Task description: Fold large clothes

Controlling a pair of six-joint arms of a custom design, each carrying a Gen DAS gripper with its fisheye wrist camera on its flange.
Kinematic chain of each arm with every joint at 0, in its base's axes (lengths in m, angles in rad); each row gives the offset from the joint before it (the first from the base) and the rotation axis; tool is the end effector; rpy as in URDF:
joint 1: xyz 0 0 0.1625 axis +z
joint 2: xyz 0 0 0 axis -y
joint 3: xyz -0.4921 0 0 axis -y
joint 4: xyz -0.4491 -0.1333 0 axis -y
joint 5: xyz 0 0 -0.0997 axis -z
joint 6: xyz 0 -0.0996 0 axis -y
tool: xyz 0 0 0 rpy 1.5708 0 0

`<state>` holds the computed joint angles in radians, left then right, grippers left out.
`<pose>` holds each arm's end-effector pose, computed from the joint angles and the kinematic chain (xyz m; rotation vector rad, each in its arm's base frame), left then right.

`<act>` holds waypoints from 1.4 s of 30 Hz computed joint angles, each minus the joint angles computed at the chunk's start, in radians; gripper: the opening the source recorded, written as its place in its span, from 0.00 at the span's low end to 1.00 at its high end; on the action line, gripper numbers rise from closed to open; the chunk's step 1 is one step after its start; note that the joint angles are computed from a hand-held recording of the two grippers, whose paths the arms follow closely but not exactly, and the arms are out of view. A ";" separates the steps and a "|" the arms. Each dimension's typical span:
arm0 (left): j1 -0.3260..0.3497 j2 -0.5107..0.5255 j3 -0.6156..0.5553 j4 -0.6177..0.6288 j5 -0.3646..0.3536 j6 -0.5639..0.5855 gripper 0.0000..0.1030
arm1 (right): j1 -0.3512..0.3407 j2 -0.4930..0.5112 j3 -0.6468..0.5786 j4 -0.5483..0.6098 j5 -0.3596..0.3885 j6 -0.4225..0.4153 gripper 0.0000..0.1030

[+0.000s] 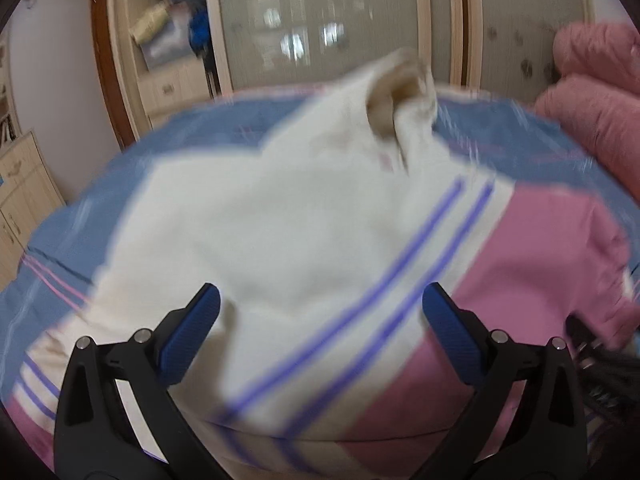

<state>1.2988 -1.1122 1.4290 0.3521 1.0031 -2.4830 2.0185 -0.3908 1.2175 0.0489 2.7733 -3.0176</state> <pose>0.0057 -0.6750 0.3336 0.7295 2.1652 -0.9483 0.3418 -0.6186 -0.0718 -0.1627 -1.9857 1.0461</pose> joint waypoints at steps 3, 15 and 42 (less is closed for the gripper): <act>0.006 0.036 -0.083 0.045 -0.051 0.018 0.98 | 0.000 0.007 -0.011 0.009 0.011 0.000 0.99; 0.088 0.162 -0.270 0.261 0.037 -0.060 0.98 | 0.000 0.013 -0.021 0.004 0.014 -0.021 0.99; 0.065 0.143 -0.213 0.176 -0.024 -0.035 0.98 | 0.000 0.016 -0.024 0.002 0.018 -0.025 0.99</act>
<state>1.3640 -0.9696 1.2160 0.5282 0.9787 -2.5180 2.0189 -0.3750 1.1931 0.0507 2.7911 -3.0429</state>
